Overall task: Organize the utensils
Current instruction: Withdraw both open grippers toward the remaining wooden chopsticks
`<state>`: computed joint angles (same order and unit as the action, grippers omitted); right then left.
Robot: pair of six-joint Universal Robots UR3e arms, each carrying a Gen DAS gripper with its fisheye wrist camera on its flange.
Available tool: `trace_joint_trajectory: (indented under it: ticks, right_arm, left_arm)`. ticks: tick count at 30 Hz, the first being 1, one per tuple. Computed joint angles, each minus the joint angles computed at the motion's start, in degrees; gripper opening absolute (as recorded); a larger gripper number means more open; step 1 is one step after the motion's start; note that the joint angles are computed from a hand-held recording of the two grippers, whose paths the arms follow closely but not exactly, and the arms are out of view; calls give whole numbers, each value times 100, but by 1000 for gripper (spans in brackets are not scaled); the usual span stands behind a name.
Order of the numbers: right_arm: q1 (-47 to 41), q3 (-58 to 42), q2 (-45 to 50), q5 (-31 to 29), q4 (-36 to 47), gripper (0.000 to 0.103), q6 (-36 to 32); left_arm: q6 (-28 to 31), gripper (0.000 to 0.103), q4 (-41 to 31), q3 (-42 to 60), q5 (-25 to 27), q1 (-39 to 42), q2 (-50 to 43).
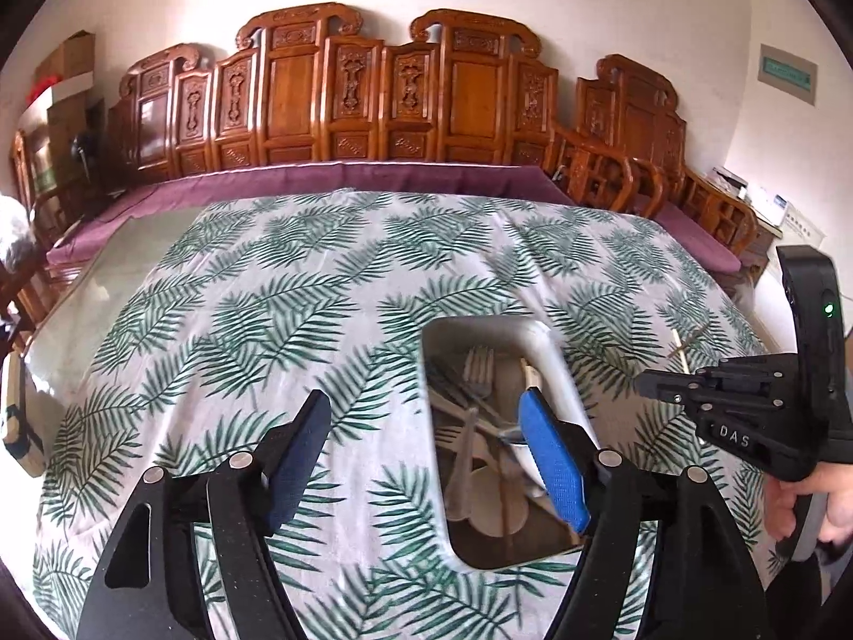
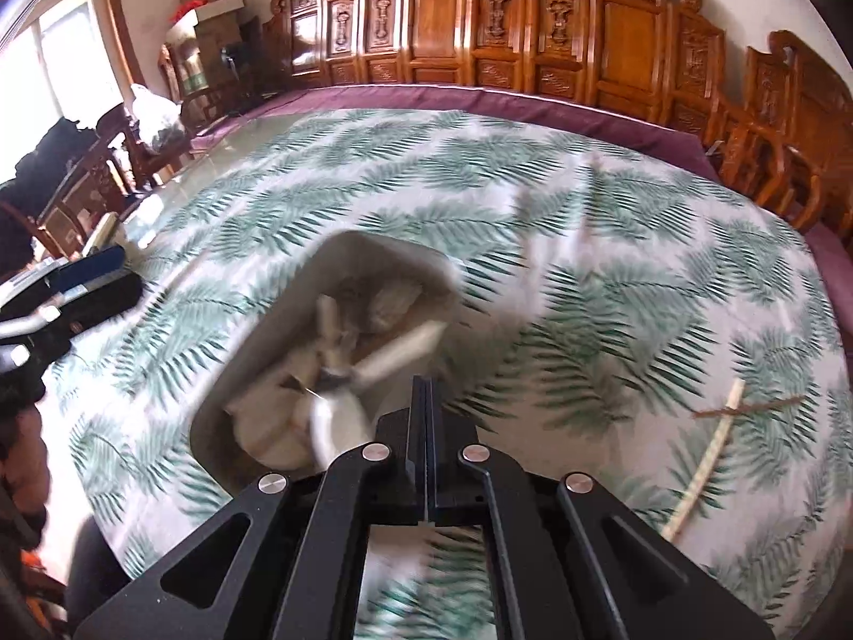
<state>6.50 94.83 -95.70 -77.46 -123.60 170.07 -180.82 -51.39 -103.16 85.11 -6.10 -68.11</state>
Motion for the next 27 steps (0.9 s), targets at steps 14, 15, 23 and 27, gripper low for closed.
trace_joint_trajectory:
  ticks: [14, 15, 23, 27]
  right_arm:
    - [-3172, 1745, -1080, 356, -79, 9, -1648]
    - [-3323, 1829, -1131, 411, -80, 9, -1741]
    - [-4653, 2259, -1601, 1078, 432, 17, -2762]
    - [-5141, 2401, -1759, 1324, 723, 17, -3168]
  left_arm:
    - [-638, 70, 475, 1090, 705, -1703, -1690]
    - [-678, 70, 511, 1204, 749, -1823, -1868]
    - [-818, 70, 428, 2744, 945, -2621, -3613]
    - [-805, 70, 22, 3962, 867, -2874, -4617]
